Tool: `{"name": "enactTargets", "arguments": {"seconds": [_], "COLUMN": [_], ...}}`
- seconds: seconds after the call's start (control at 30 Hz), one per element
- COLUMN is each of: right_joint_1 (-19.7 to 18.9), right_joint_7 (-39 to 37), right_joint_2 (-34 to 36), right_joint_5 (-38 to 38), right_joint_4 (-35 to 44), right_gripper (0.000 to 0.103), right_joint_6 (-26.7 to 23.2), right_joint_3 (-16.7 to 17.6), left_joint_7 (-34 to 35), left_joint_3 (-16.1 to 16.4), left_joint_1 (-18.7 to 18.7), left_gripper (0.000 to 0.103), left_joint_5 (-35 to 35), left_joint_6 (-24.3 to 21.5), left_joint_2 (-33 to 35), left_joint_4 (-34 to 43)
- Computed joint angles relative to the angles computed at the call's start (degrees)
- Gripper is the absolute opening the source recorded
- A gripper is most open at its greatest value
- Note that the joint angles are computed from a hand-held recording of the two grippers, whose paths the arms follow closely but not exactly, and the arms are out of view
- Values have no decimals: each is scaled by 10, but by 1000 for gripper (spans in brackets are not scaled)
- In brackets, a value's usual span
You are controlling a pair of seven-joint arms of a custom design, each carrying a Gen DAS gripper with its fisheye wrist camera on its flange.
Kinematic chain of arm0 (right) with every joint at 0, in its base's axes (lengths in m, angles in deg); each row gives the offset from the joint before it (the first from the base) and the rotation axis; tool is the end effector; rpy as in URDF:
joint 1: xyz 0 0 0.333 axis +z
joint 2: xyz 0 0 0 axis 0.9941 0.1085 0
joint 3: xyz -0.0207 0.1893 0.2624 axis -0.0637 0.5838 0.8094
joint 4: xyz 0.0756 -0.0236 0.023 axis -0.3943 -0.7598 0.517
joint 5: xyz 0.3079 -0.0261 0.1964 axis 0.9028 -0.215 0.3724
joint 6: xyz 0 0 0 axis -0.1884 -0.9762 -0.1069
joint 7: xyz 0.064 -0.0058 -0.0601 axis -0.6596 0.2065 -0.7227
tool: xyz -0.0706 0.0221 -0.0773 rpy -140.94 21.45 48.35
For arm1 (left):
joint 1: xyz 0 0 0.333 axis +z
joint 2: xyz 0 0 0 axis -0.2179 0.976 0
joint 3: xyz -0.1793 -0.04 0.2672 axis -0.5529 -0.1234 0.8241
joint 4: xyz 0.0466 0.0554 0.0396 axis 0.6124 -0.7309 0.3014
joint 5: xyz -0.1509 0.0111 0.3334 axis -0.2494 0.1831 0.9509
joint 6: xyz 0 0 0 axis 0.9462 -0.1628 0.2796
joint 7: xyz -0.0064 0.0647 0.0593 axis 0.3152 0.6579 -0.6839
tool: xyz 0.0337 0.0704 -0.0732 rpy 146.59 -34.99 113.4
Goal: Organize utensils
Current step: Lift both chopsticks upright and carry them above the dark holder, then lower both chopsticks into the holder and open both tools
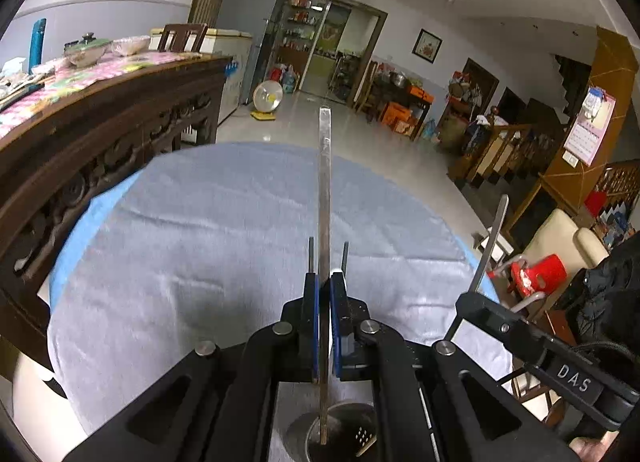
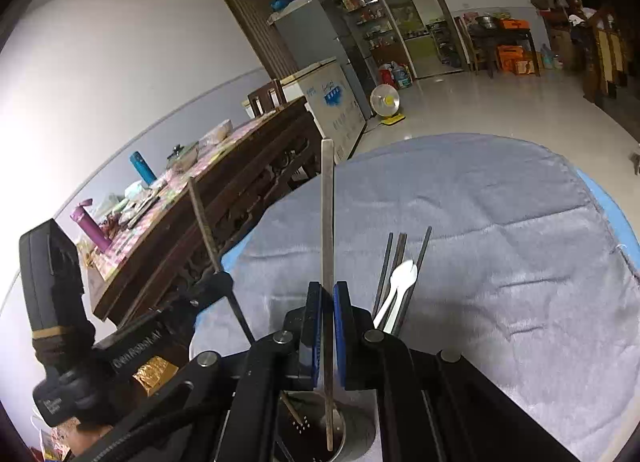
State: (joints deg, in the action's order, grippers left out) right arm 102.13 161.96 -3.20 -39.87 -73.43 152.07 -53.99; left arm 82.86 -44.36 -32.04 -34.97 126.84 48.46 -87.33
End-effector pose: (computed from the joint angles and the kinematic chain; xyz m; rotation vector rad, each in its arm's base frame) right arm 0.3128 0.1619 0.5637 -1.5722 1.4742 -0.5236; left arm 0.5392 -0.3252 0.4845 -1.6675 2.0080 -1.2311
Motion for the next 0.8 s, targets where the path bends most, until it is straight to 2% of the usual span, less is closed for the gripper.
{"name": "enactTargets", "arguments": {"seconds": [0.17, 0.4, 0.8], "right_joint_1": [-18, -18, -7], "right_joint_7": [4, 8, 11], "right_joint_2": [5, 12, 8], "right_joint_5": [-9, -17, -20], "right_joint_4": [-16, -22, -37], "right_gripper": [7, 7, 7], "right_joint_6": [10, 13, 8], "right_joint_3": [19, 26, 22], "left_joint_7": [-1, 0, 35], "left_joint_3": [4, 4, -34], "left_joint_1": [-9, -12, 20], "left_gripper": [5, 5, 6], "left_joint_5": [11, 17, -19], "left_joint_6": [3, 8, 7], "left_joint_2": [-2, -9, -24], "left_joint_4": [-17, -33, -59]}}
